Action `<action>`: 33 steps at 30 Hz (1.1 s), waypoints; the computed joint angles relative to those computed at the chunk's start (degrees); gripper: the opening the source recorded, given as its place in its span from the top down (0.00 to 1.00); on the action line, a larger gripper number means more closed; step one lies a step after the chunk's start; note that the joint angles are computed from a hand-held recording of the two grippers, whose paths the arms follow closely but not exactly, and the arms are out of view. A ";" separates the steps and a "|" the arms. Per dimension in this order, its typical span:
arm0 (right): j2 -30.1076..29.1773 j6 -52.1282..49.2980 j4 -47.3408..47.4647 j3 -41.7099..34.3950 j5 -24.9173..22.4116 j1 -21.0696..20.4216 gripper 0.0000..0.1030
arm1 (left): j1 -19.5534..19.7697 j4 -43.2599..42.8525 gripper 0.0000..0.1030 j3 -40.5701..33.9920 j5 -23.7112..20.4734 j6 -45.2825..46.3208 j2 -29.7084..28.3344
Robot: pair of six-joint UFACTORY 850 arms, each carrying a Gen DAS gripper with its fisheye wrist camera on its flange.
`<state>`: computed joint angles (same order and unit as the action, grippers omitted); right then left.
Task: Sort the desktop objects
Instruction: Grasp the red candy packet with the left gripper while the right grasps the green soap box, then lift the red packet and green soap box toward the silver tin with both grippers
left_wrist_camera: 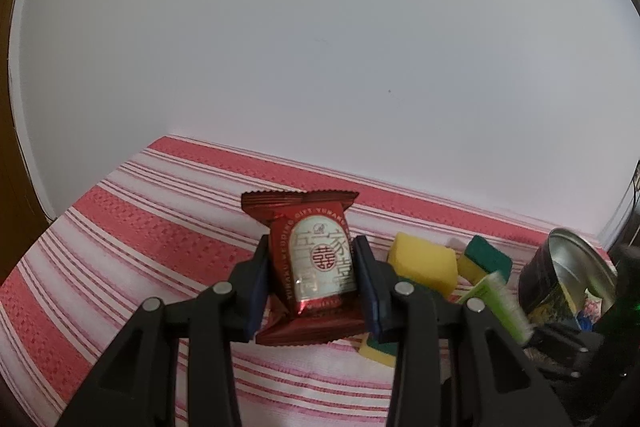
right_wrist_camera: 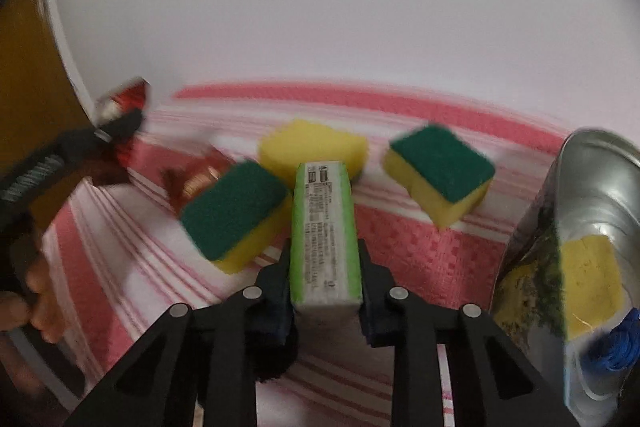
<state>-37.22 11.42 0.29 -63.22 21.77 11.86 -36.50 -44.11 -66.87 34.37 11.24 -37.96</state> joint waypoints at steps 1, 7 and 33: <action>0.79 -0.64 0.73 1.31 2.50 0.22 0.72 | -0.02 -0.11 0.63 0.07 0.11 0.32 -0.01; 5.86 -6.76 7.22 9.37 17.04 3.24 0.73 | -0.92 -2.95 0.63 0.36 1.25 3.70 -0.04; 9.11 -17.32 27.06 17.82 35.24 8.65 0.73 | -5.08 -6.39 0.63 3.53 6.62 5.24 0.99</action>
